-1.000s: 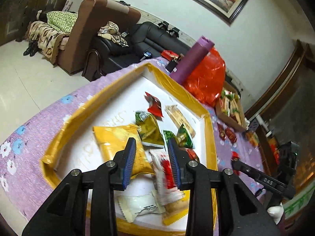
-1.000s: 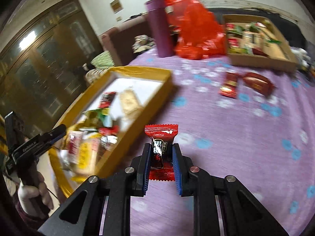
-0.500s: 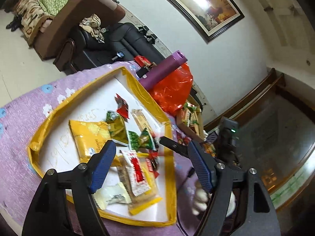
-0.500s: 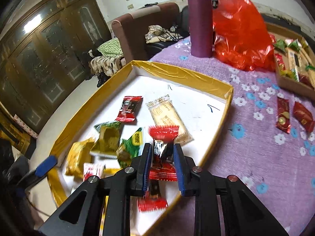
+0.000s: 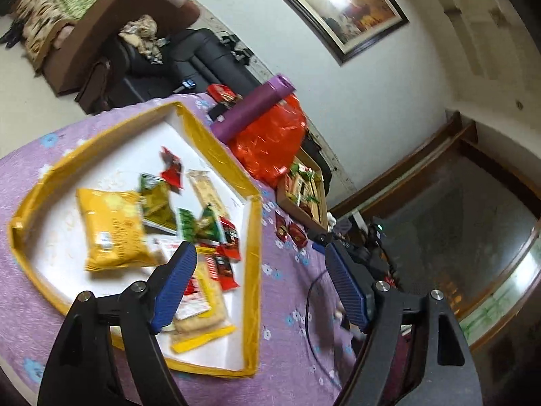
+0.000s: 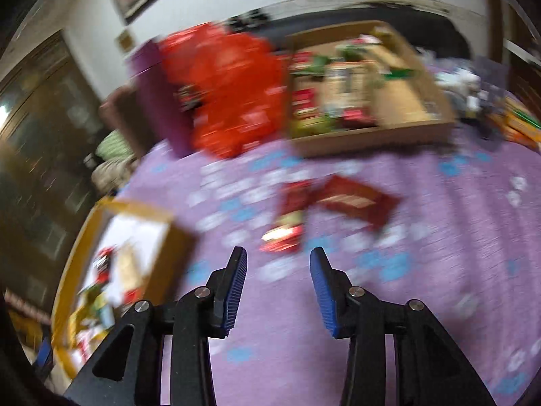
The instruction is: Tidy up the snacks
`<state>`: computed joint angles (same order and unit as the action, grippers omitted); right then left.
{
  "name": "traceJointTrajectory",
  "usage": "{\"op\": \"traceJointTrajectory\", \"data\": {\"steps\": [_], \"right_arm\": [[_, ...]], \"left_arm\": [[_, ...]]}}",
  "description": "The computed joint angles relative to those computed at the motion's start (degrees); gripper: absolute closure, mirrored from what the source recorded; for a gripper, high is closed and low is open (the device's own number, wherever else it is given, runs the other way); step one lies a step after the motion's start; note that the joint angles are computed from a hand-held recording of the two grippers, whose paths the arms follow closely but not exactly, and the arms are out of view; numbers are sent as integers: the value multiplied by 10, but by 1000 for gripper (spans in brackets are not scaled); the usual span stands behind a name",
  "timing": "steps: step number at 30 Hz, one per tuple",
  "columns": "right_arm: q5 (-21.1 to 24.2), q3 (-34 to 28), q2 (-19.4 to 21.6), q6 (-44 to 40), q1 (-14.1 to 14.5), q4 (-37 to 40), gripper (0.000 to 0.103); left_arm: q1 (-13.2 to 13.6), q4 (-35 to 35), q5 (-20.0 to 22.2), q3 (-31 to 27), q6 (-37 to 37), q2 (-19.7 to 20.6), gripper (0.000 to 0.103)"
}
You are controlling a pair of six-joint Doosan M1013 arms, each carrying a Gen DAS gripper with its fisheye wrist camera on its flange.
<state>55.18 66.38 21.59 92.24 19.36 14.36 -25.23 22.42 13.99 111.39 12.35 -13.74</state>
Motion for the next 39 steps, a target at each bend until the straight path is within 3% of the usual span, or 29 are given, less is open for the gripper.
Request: {"op": "traceJointTrajectory", "data": {"steps": [3,5,9,13,15,19,23,26,28,30,33,39], "right_arm": [[14,-29,25,3,-3,-10,61],[23,-46,40,3,0,-5,61],[44,-82,68,5,18,-27,64],[82,-123,100,35,43,-115,66],[72,-118,99,46,48,-142,78],[72,-89,79,36,50,-135,78],[122,-59,53,-23,39,-55,77],[141,-46,36,-76,18,41,76],[89,-37,21,-83,6,44,71],[25,-35,14,-51,-3,7,45],[11,-65,35,-13,-17,-17,43],[48,-125,84,-20,-12,-64,43]], "left_arm": [[-1,-89,4,-13,97,12,25],[-3,-114,11,-20,124,18,25],[-8,-126,22,-27,142,23,25],[-11,-137,32,-32,155,29,25],[-11,-160,31,-33,176,32,25],[-14,-175,33,-37,195,36,25],[-15,-178,33,-41,201,39,25],[-16,-170,30,-40,193,38,25],[-15,-167,28,-39,189,37,25],[-15,-173,28,-39,194,38,25],[-17,-175,31,-41,200,39,24],[-19,-188,41,-49,216,46,25]]}}
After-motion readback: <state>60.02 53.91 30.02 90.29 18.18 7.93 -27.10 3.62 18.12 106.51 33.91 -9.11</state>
